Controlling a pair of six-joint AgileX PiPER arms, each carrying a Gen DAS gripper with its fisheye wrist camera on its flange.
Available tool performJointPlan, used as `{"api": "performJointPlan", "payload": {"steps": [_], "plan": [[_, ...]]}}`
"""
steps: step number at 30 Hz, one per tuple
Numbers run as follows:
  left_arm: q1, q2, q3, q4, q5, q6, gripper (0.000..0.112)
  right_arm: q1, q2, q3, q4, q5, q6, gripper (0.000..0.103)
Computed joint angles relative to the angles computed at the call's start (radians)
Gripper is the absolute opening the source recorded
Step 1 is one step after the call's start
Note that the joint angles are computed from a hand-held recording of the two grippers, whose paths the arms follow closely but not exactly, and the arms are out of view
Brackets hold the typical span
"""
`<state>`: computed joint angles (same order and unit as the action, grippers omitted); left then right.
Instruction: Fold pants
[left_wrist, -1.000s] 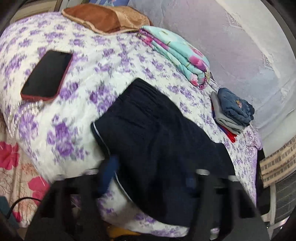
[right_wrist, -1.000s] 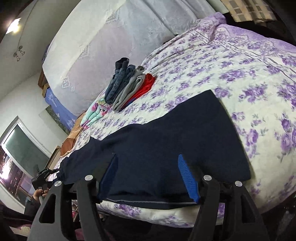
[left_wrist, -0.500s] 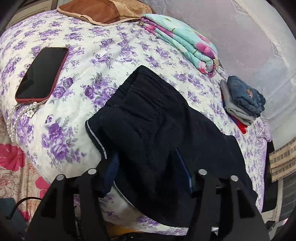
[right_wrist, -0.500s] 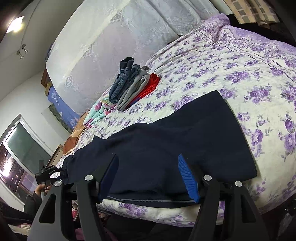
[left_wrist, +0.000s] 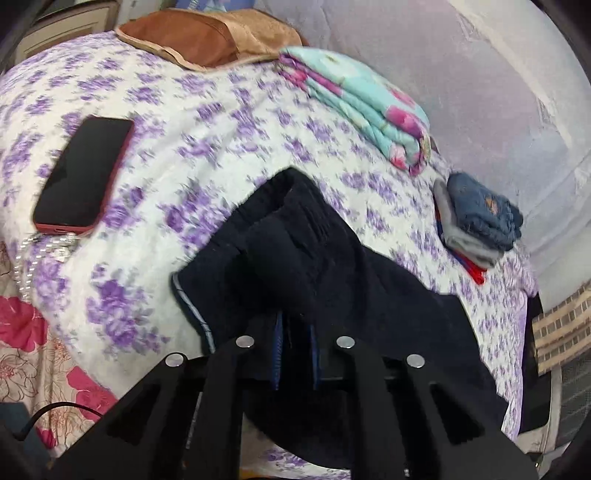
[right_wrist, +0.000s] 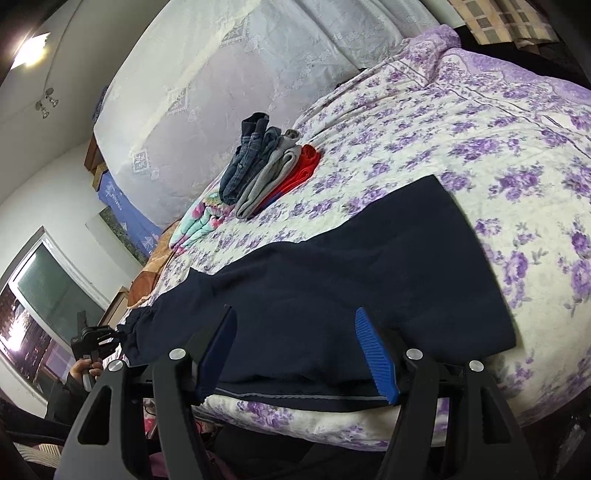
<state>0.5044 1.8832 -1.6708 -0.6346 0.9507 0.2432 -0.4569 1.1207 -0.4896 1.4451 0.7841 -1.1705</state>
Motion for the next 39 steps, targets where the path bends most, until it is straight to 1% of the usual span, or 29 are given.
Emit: {"api": "performJointPlan", "payload": {"steps": [3,4,5,6,7,9,10,11,12,14,16,18,19,20,21,22,23,25,26,28,30,31,32,34,35,36,37,38,39], "plan": [[0.025,-0.096,0.084,-0.072,-0.038,0.082,0.01,-0.012,-0.02,-0.002,-0.028,-0.002,0.023,0.067],[0.017,-0.101,0.088,-0.052,-0.047,0.085,0.01,-0.017,-0.03,-0.004,-0.041,0.0,0.028,0.067],[0.005,-0.089,0.086,-0.004,-0.059,0.059,0.01,-0.024,-0.042,-0.009,-0.068,-0.005,0.044,0.067],[0.001,-0.046,0.072,0.039,-0.055,0.026,0.01,-0.034,-0.049,-0.011,-0.088,-0.011,0.053,0.067],[0.015,-0.002,0.065,0.042,-0.051,0.016,0.011,-0.05,-0.058,-0.013,-0.11,-0.018,0.068,0.067],[0.069,0.038,0.089,-0.064,-0.042,0.063,0.011,-0.115,-0.102,-0.009,-0.186,-0.034,0.127,0.067],[0.072,0.022,0.119,-0.093,-0.067,0.102,0.011,-0.148,-0.124,-0.004,-0.21,-0.034,0.14,0.069],[0.065,0.01,0.134,-0.086,-0.086,0.102,0.011,-0.202,-0.153,-0.001,-0.252,-0.029,0.162,0.073],[0.052,0.003,0.139,-0.068,-0.102,0.091,0.011,-0.246,-0.17,-0.003,-0.292,-0.029,0.19,0.073],[0.047,0.004,0.132,-0.057,-0.101,0.081,0.011,-0.318,-0.163,-0.018,-0.336,-0.014,0.211,0.073],[0.045,0.008,0.115,-0.052,-0.091,0.073,0.011,-0.337,-0.126,-0.035,-0.345,0.002,0.205,0.073],[0.048,0.015,0.101,-0.052,-0.079,0.07,0.011,-0.314,-0.027,-0.066,-0.307,0.059,0.148,0.072],[0.051,0.019,0.096,-0.058,-0.072,0.071,0.011,-0.273,0.014,-0.088,-0.329,0.055,0.164,0.047],[0.055,0.025,0.083,-0.065,-0.06,0.07,0.011,-0.199,0.079,-0.125,-0.385,0.021,0.213,0.017],[0.06,0.03,0.076,-0.073,-0.053,0.076,0.011,-0.165,0.115,-0.144,-0.414,-0.015,0.249,0.017],[0.063,0.037,0.058,-0.08,-0.039,0.076,0.011,-0.171,0.121,-0.151,-0.402,-0.012,0.252,0.014],[0.068,0.04,0.031,-0.088,-0.021,0.077,0.011,-0.202,0.107,-0.16,-0.362,0.016,0.214,0.011],[0.072,0.031,0.005,-0.098,-0.009,0.087,0.011,-0.238,0.053,-0.187,-0.343,0.071,0.184,0.006],[0.073,0.022,-0.007,-0.1,-0.009,0.093,0.011,-0.255,0.019,-0.206,-0.344,0.113,0.183,0.006],[0.073,0.017,-0.012,-0.081,-0.018,0.089,0.011,-0.236,-0.022,-0.224,-0.399,0.129,0.237,0.006],[0.078,0.04,-0.014,-0.063,-0.009,0.093,0.011,-0.2,-0.033,-0.205,-0.499,0.106,0.305,0.005],[0.076,0.052,-0.006,-0.047,-0.014,0.092,0.011,-0.177,-0.021,-0.17,-0.549,0.059,0.33,0.004],[0.073,0.062,0.012,-0.039,-0.024,0.098,0.011,-0.174,0.005,-0.146,-0.56,0.03,0.335,0.004],[0.071,0.05,0.078,-0.076,-0.081,0.164,0.013,-0.239,0.044,-0.085,-0.479,0.015,0.232,0.005],[0.065,0.039,0.095,-0.077,-0.098,0.174,0.014,-0.254,0.04,-0.071,-0.452,0.013,0.204,0.005],[0.062,0.033,0.099,-0.074,-0.094,0.172,0.016,-0.264,0.033,-0.065,-0.429,0.018,0.186,0.005],[0.061,0.033,0.09,-0.068,-0.075,0.17,0.024,-0.276,0.023,-0.06,-0.412,0.027,0.175,0.008],[0.065,0.029,0.077,-0.07,-0.037,0.183,0.028,-0.293,0.009,-0.055,-0.392,0.038,0.165,0.022],[0.065,0.022,0.07,-0.058,-0.019,0.181,0.035,-0.307,0.001,-0.055,-0.389,0.048,0.173,0.039]]}}
